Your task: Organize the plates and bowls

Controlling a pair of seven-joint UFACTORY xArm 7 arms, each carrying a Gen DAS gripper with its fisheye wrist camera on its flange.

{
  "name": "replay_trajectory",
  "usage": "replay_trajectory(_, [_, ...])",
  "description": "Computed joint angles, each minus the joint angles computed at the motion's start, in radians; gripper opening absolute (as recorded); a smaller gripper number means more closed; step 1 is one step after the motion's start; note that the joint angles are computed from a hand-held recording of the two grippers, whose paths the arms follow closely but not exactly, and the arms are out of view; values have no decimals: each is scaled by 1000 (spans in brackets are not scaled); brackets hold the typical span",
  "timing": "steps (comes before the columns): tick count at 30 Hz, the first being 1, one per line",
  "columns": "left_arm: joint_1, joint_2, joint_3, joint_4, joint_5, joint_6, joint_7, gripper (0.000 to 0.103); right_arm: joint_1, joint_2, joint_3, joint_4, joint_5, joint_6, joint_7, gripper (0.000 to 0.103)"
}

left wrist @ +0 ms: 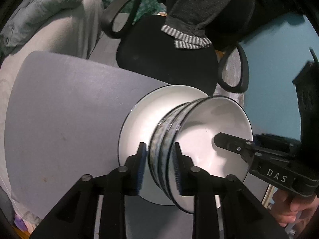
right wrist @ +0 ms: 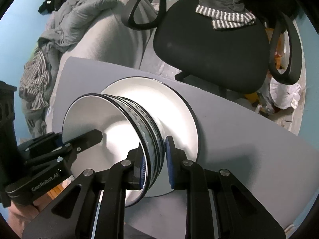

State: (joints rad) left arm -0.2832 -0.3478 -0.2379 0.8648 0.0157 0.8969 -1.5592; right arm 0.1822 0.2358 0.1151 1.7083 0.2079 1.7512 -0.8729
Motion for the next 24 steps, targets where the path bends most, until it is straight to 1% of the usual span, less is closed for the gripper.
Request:
replay_trajectory(2, [-2, 17, -1, 26, 12, 37, 19, 33, 3, -13, 2, -15, -7, -17, -11, 23])
replay_trajectory(3, [-3, 28, -5, 46, 22, 64, 24, 39, 3, -16, 2, -18, -8, -22, -14, 23])
replay_trajectory(4, [-3, 32, -9, 58, 33, 86, 20, 42, 3, -28, 2, -32, -7, -36, -23, 24])
replay_trajectory(5, [-4, 30, -13, 66, 41, 101, 13, 46, 3, -46, 2, -52, -9, -64, -32, 32])
replay_trajectory(6, [-4, 29, -19, 76, 53, 119, -1, 48, 5, -58, 1, -67, -12, -87, -39, 37])
replay_trajectory(7, [-4, 25, -24, 85, 63, 137, -16, 49, 4, -85, 0, -96, -13, -130, -55, 49])
replay_trajectory(8, [-3, 21, -30, 95, 74, 160, -33, 52, 3, -95, -1, -106, -11, -152, -64, 55])
replay_trajectory(10, [-3, 15, -46, 128, 108, 222, -68, 53, -2, -124, -6, -125, 0, -196, -88, 57])
replay_trajectory(11, [-3, 14, -53, 146, 124, 250, -83, 54, -3, -132, -9, -126, 1, -205, -92, 60])
replay_trajectory(17, [-11, 9, -103, 274, 230, 418, -166, 60, -16, -182, -22, -110, 20, -247, -126, 61])
replay_trajectory(21, [-23, 26, -136, 372, 298, 507, -209, 61, -31, -200, -34, -70, 58, -219, -141, 62])
replay_trajectory(22, [-28, 30, -142, 392, 311, 520, -219, 62, -37, -199, -39, -48, 70, -197, -140, 65])
replay_trajectory(23, [-34, 33, -146, 409, 319, 530, -228, 63, -43, -196, -43, -25, 84, -177, -137, 70])
replay_trajectory(24, [-39, 38, -151, 428, 327, 541, -237, 63, -49, -194, -47, -8, 99, -162, -137, 71])
